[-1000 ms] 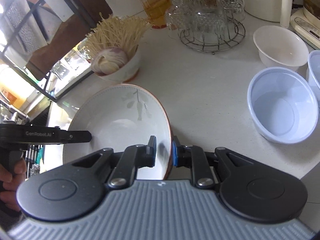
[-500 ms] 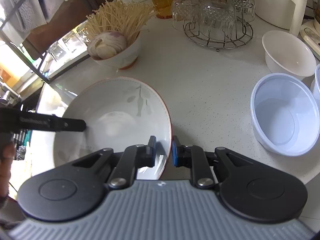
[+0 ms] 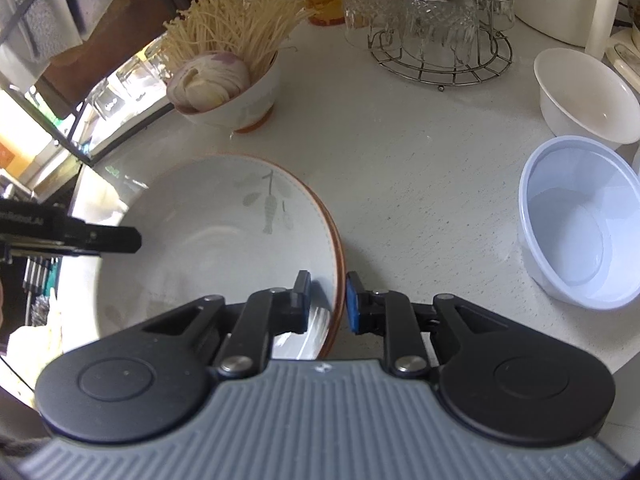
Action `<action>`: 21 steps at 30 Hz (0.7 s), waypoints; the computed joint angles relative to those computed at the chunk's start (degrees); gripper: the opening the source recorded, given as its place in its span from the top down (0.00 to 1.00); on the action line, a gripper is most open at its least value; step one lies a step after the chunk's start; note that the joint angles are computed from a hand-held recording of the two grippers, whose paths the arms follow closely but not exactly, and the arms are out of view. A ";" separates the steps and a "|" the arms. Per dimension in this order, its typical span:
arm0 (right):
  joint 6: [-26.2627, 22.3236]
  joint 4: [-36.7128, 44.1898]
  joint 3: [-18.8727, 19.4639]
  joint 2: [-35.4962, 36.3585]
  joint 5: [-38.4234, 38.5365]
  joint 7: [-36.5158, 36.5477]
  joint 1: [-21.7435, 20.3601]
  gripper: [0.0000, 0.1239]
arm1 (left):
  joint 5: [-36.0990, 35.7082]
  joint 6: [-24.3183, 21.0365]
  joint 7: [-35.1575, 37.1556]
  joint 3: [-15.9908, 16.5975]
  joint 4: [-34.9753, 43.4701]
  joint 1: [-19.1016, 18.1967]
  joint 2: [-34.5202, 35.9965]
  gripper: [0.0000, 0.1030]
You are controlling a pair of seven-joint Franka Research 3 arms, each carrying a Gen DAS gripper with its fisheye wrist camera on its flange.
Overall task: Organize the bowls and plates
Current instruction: 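Open both tools to release the leaf-pattern bowl on the stack, then move both open tools to the rim of a blue-tinted plastic bowl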
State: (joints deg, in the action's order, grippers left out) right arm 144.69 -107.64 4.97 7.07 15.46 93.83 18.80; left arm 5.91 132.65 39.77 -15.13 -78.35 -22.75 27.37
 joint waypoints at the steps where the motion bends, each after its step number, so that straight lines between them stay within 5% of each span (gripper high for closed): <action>1: 0.12 -0.09 -0.08 -0.06 -0.59 0.60 0.15 0.82 | -0.22 0.55 0.39 -0.14 -0.84 0.27 -0.65 0.59; 10: 6.74 -3.81 -0.31 -3.27 -2.63 6.32 0.48 0.81 | 3.74 4.20 -3.36 1.22 -5.02 -0.52 -4.49 0.59; 21: 12.70 -6.50 0.43 -8.71 -10.95 12.97 -0.13 0.81 | 12.48 3.19 -4.89 1.86 -3.39 -2.58 -7.80 0.59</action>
